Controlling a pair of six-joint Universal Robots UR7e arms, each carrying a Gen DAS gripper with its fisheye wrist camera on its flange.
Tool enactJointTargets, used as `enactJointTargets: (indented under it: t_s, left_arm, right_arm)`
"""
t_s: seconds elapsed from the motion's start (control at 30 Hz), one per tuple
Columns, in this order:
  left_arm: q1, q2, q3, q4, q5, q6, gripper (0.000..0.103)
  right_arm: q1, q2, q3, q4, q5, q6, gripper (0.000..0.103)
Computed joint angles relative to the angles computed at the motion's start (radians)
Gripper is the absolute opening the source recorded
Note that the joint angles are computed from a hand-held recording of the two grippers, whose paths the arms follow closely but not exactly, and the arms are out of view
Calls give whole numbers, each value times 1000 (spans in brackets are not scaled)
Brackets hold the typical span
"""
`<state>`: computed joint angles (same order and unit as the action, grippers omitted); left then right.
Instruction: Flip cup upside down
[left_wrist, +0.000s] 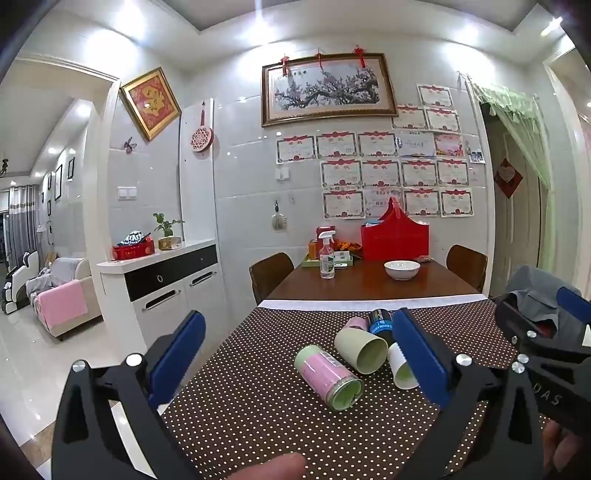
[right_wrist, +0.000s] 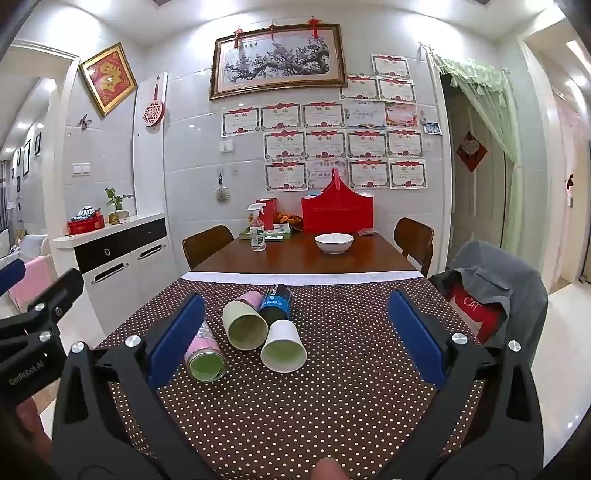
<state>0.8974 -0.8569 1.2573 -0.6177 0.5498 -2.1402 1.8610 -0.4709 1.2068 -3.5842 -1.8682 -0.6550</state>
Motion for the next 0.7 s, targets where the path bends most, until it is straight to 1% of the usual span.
enactJointTargets:
  t_s: [0.13, 0.27, 0.37, 0.4, 0.47, 0.57, 0.63, 0.7]
  left_arm:
    - [0, -3, 14, -36, 5, 27, 99]
    - [-2, -5, 23, -48, 2, 24, 99]
    - [-9, -10, 36, -117, -5, 104, 99]
    - [-9, -13, 45, -134, 0, 114, 99]
    - [-4, -12, 44, -129, 18, 93, 99]
    - [-2, -28, 50, -81, 44, 1, 99]
    - [0, -43, 63, -53, 73, -66, 99]
    - [0, -56, 86, -79, 90, -69, 99]
  right_arm:
    - [2, 0, -2, 7, -7, 3, 97]
    - [2, 5, -7, 3, -9, -1, 97]
    - [3, 0, 13, -22, -7, -1, 97]
    - [3, -2, 18, -29, -7, -2, 97]
    - [5, 7, 1, -24, -7, -5, 97]
    - [2, 7, 10, -38, -2, -6, 97]
    - [8, 3, -1, -21, -8, -8, 97]
    - [7, 4, 1, -27, -4, -11, 97]
